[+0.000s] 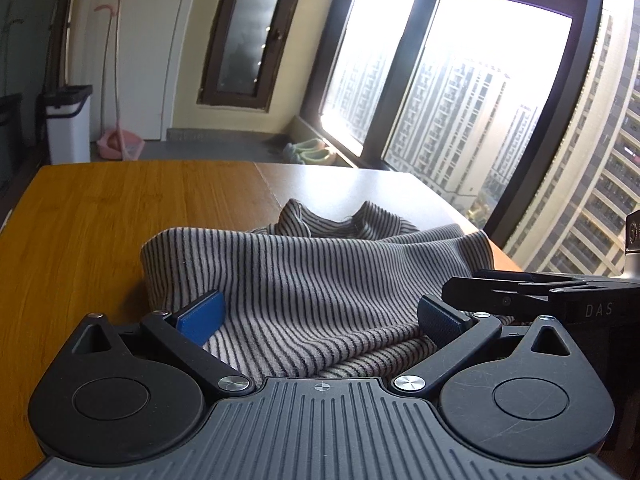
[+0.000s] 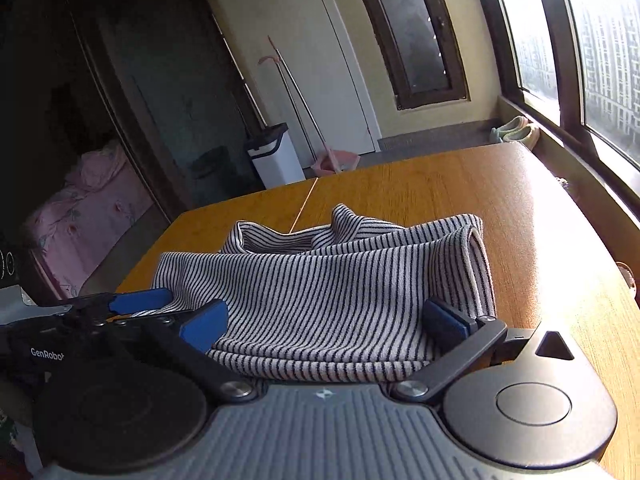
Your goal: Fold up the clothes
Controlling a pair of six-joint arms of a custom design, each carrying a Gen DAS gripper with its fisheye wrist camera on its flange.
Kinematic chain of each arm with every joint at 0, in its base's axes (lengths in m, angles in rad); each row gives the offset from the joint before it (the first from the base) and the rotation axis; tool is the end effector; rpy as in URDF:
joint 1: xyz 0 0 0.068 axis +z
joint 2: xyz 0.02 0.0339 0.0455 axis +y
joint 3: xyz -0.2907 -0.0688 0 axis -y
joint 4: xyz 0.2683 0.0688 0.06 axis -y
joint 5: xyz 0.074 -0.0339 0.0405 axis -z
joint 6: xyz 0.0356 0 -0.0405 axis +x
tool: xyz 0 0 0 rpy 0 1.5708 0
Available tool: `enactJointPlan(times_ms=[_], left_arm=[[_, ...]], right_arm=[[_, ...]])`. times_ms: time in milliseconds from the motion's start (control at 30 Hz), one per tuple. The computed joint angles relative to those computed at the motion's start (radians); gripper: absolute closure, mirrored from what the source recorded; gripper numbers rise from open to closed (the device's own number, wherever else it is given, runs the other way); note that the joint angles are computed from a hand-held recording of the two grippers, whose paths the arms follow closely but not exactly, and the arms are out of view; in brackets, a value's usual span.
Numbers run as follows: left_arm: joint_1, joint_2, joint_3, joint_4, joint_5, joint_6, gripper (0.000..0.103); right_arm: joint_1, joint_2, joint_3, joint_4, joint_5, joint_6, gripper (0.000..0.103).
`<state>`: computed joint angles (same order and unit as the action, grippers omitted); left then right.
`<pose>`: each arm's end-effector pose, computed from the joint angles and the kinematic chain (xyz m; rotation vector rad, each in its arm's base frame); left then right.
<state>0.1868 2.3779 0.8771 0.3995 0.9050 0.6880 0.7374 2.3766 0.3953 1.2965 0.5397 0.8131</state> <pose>0.3511 0.0379 -0.0345 0.8094 2.1097 -0.7611 0.2037 0.1603 -0.0213 0.3616 2.1278 0.2878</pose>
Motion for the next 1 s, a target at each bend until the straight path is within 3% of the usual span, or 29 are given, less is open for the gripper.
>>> enactJointPlan(times_ms=[233, 333, 400, 500, 567, 700, 800, 900, 1000], left_arm=[[-0.016, -0.016, -0.074, 0.133, -0.056, -0.009, 0.0], [-0.01, -0.019, -0.073, 0.123, -0.057, 0.006, 0.0], [-0.008, -0.018, -0.064, 0.107, -0.052, 0.011, 0.0], [-0.009, -0.017, -0.055, 0.094, -0.052, 0.013, 0.0], [-0.011, -0.016, -0.053, 0.095, -0.054, 0.012, 0.0], [-0.012, -0.012, -0.049, 0.091, -0.05, 0.009, 0.0], [-0.01, -0.012, -0.049, 0.087, -0.048, 0.011, 0.0], [-0.007, -0.017, -0.04, 0.062, -0.046, 0.019, 0.0], [0.015, -0.087, -0.029, -0.069, -0.046, 0.051, 0.0]], right_arm=[[0.035, 0.031, -0.016, 0.074, 0.059, 0.034, 0.0], [0.121, -0.011, -0.004, -0.045, 0.204, 0.069, 0.0], [0.188, -0.049, 0.01, -0.143, 0.337, 0.033, 0.006], [0.208, -0.125, 0.02, -0.269, 0.43, -0.061, 0.03], [0.156, -0.177, -0.013, -0.239, 0.378, -0.109, 0.042], [0.01, -0.203, -0.016, -0.212, 0.189, -0.144, 0.042], [-0.078, -0.146, 0.049, -0.303, 0.053, -0.098, 0.042], [-0.074, -0.103, 0.067, -0.288, 0.062, -0.104, 0.041], [-0.058, -0.147, 0.05, -0.329, 0.074, -0.118, 0.041]])
